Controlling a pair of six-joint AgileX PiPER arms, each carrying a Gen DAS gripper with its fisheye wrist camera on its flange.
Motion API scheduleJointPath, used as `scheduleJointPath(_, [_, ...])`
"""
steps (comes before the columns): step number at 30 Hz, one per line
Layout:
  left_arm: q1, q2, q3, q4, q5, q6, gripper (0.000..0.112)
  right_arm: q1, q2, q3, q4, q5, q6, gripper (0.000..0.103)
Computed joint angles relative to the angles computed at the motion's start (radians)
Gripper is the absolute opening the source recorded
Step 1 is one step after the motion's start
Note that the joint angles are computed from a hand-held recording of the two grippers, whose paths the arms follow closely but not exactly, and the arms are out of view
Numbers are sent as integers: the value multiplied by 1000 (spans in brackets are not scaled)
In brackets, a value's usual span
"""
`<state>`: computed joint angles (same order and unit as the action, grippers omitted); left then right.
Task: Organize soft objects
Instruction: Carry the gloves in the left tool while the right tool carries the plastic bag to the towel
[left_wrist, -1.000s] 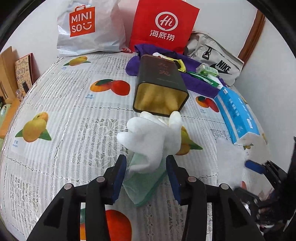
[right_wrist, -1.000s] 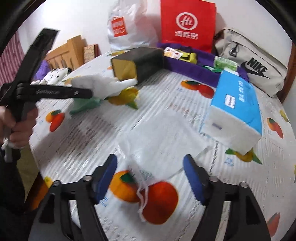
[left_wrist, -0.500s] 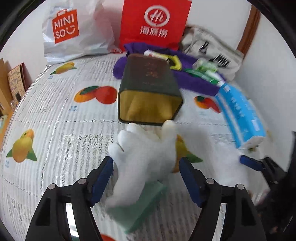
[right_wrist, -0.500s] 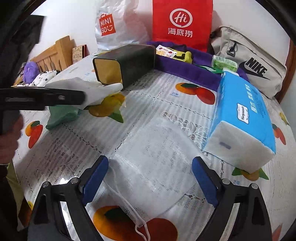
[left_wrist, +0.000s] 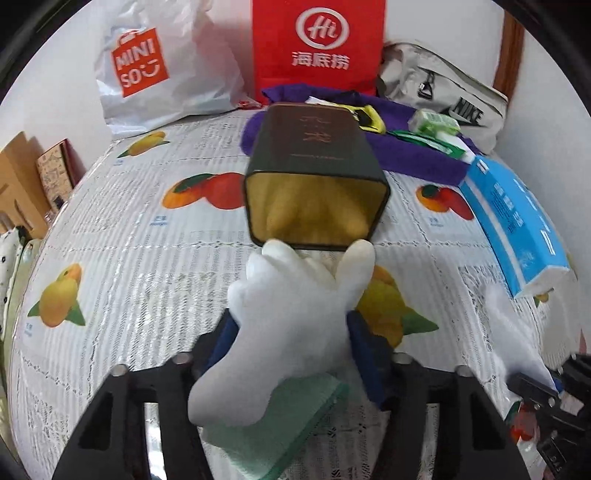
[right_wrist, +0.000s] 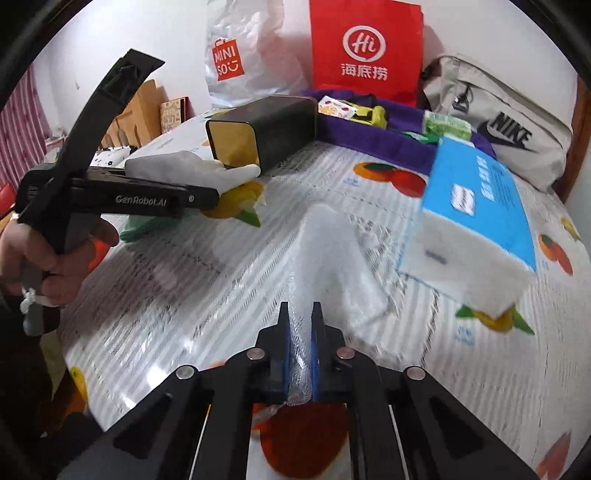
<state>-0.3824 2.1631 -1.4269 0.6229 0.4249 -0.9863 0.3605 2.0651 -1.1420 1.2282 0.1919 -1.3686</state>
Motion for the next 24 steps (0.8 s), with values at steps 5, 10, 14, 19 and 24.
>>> scheduleJointPath(5, [40,-48,80,-224,-129,205,15,-44,-51,78,60,4,-45,6])
scheduleJointPath(10, [38,-81,126,-309,-173,261,14,-90,-90,123,89,2,-62,5])
scheduleJointPath(14, [31,-91,132,-353,-171,289,14,-119,-119,142,74,18,-46,5])
scheduleJointPath(19, [34,-113,137,-377,-155,295,14,-146,-160,148,-7,47,34,5])
scheduleJointPath(24, [43,-148,132,-403,-136,311,14,-166,-208,148,-15,90,34,5])
